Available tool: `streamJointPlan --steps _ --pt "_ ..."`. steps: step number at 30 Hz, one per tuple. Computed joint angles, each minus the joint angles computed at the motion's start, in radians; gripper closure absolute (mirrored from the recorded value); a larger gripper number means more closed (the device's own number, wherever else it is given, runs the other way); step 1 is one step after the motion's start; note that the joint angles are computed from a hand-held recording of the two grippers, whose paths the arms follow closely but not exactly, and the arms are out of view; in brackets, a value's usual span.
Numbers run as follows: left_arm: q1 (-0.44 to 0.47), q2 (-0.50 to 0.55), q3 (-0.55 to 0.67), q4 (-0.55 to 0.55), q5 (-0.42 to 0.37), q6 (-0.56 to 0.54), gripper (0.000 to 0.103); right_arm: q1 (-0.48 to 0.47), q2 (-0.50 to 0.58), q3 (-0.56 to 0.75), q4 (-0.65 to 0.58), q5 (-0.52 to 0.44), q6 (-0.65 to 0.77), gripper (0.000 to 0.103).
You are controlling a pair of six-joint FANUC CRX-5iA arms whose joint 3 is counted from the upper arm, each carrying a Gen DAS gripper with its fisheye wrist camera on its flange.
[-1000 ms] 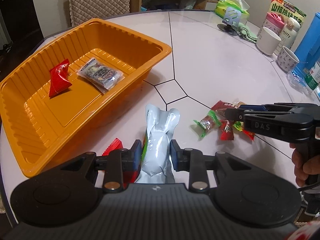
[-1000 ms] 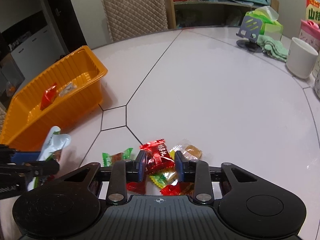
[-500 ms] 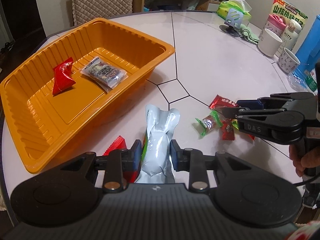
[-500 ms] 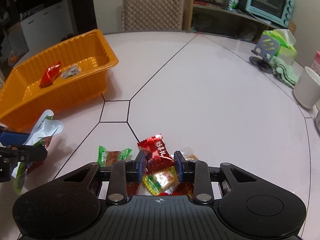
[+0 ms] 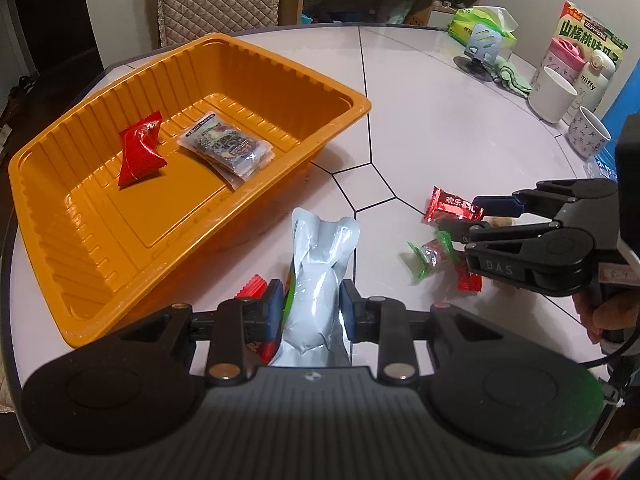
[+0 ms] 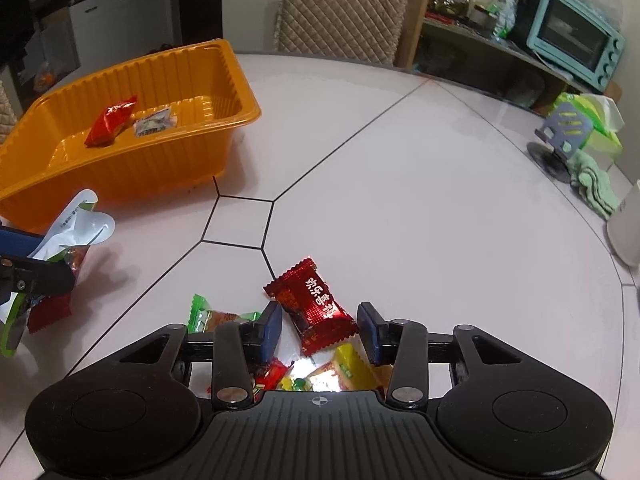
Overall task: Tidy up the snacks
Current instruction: 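Grasp the silver foil snack bar with the left gripper while the right grasps a red candy, then carry both snacks over the orange tray and open both grippers to drop them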
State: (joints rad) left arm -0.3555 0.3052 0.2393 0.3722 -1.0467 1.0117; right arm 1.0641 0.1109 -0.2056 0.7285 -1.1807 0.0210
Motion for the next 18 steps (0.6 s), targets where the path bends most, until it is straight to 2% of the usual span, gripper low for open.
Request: streamJointPlan --steps 1,2,5,18 --pt "-0.001 0.001 0.001 -0.001 -0.001 0.001 0.076 0.0 -0.002 -0.002 0.001 0.004 0.01 0.064" --pt "-0.001 0.002 0.002 0.0 -0.001 0.0 0.076 -0.001 -0.005 -0.006 0.003 0.012 0.016 0.074" --pt "-0.001 0.001 0.001 0.002 0.0 -0.004 0.076 0.002 -0.01 -0.012 0.006 0.018 0.023 0.075" --pt "0.014 -0.024 -0.018 0.051 0.003 -0.03 0.076 0.084 -0.079 -0.034 0.13 -0.03 -0.142 0.076"
